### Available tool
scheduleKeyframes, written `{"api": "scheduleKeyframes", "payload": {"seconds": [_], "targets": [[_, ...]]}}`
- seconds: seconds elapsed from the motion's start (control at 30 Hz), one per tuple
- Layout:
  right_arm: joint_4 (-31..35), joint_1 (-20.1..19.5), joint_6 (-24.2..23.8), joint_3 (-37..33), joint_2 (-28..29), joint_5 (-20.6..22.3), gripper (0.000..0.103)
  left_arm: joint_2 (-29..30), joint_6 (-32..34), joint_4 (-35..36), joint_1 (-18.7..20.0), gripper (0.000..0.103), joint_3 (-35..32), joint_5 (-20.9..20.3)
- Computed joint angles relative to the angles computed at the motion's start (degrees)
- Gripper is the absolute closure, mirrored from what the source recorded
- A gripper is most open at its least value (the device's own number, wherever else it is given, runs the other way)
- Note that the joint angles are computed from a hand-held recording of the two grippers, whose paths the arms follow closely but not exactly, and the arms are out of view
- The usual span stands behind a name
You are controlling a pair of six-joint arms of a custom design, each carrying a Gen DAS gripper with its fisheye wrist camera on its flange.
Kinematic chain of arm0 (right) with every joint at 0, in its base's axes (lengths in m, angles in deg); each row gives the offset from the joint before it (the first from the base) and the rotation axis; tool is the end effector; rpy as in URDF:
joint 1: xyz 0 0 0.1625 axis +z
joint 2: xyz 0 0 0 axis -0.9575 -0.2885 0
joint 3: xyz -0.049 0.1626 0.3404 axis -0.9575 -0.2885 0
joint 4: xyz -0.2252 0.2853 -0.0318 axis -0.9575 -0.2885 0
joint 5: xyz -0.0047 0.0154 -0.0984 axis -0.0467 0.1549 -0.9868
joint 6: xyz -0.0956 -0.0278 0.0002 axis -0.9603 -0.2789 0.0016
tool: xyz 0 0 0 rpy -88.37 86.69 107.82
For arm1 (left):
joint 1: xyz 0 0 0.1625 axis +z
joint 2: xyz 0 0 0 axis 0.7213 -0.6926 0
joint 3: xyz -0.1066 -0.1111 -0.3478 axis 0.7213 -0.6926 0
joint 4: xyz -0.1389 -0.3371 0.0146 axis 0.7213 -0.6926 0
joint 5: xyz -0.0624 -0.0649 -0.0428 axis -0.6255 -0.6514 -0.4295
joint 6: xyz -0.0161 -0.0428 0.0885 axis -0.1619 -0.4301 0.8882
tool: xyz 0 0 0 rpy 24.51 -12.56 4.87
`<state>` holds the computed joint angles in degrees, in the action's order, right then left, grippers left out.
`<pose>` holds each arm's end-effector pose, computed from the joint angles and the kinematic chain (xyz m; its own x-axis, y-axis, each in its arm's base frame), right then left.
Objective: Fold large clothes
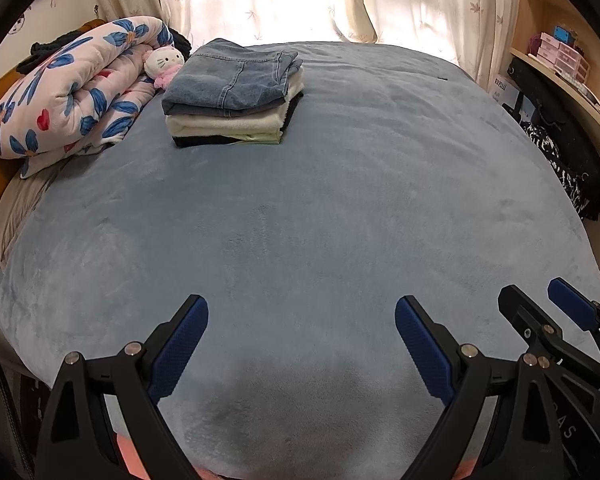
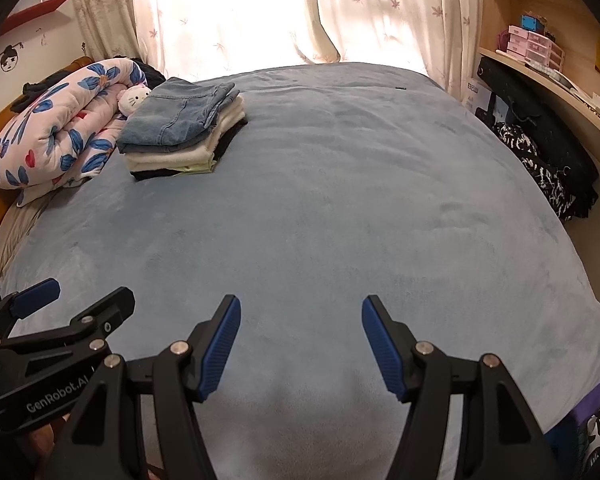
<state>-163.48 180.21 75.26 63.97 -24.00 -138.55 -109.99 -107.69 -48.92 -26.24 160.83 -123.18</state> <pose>0.1660 -0.3402 0.3198 -0.7461 0.1774 0.6418 -0.3315 0.7370 -0.5891 -0.4534 -0.3828 0.0654 -0.6722 0.1385 -0.7273 0.5014 0.8080 -0.3095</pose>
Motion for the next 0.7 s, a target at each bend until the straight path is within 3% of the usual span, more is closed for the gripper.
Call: {"api": "scheduleKeyframes", "payload": {"seconds": [0.7], "targets": [[-0.1, -0.3, 1.5, 0.0, 1.8, -1.5, 0.039, -0.3, 2.3, -2.2, 0.6, 0.009, 1.1, -1.0]]}}
